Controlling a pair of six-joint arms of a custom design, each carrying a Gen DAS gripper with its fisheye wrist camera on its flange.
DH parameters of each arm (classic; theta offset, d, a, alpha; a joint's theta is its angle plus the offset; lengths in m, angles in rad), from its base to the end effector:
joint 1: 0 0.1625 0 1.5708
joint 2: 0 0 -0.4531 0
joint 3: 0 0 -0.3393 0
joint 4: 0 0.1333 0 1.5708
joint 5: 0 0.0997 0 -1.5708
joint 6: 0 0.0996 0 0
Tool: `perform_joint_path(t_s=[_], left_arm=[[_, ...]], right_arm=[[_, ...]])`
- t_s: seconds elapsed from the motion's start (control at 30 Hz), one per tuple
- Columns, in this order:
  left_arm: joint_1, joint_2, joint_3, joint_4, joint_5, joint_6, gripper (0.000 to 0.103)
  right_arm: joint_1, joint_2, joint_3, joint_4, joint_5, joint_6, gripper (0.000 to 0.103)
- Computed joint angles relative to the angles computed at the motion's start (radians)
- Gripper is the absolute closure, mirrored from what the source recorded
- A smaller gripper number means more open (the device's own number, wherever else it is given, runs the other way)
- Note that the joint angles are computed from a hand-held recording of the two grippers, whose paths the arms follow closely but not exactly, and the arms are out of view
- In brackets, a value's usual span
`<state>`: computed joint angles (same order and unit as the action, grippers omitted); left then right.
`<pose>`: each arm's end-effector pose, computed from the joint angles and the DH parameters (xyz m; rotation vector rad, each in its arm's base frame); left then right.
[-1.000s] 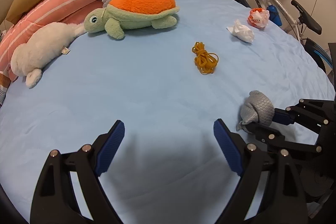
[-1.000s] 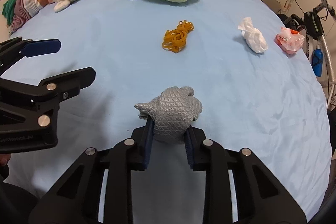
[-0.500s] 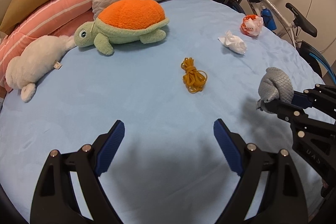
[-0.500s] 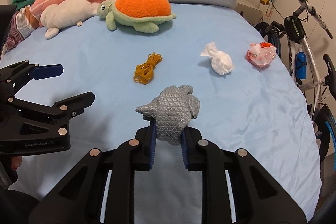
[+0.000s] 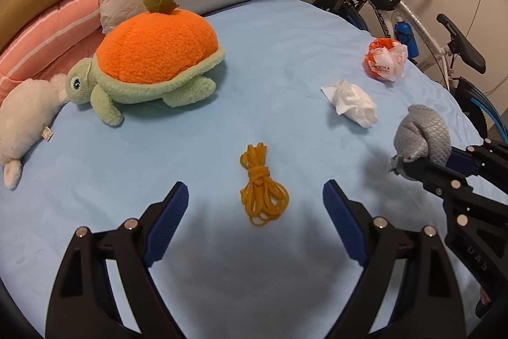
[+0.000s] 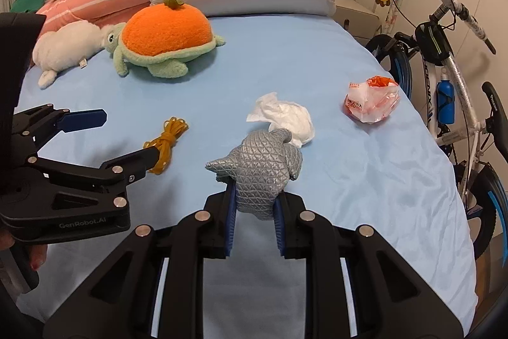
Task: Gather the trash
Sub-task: 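Grasp the grey knit glove with the right tool while the left tool grasps the orange rubber bands, then lift the glove and rubber bands and carry them toward the grey bin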
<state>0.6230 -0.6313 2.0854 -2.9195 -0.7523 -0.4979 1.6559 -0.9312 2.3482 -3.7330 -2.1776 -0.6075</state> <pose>-0.2836 -0.4575 0.0148 0.5879 2.3236 -0.5928 0.1146 -0.4430 0.1982 0.5144 -2.2521 0.6804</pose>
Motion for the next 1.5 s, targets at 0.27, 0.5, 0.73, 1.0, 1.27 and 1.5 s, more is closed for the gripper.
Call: perform_joint_path(t_s=[0.27,0.5,0.73,1.0,1.27,1.5], left_arm=[[0.066,0.082,-0.054,0.006,-0.003,-0.027,0.033],[0.052,0.064,-0.026,-0.028,-0.003,-0.019,0.085],[0.012,0.036,-0.003,-0.029,0.005,-0.03,0.086],[-0.068,-0.034,0.015,0.063,0.004,-0.1,0.086],[-0.224,-0.1,0.041,0.193,-0.014,-0.22,0.086],[-0.378,-0.099,0.021,0.267,-0.069,-0.278,0.086]], right_arm=[[-0.045,0.017,-0.025,0.027,0.021,-0.012,0.084],[-0.036,0.02,-0.023,0.038,0.018,0.004,0.084],[0.001,-0.016,0.001,0.043,-0.006,0.008,0.084],[0.042,-0.126,0.056,0.099,-0.024,0.077,0.084],[0.098,-0.31,0.171,0.164,-0.064,0.129,0.084],[0.139,-0.557,0.256,0.274,-0.117,0.158,0.084]])
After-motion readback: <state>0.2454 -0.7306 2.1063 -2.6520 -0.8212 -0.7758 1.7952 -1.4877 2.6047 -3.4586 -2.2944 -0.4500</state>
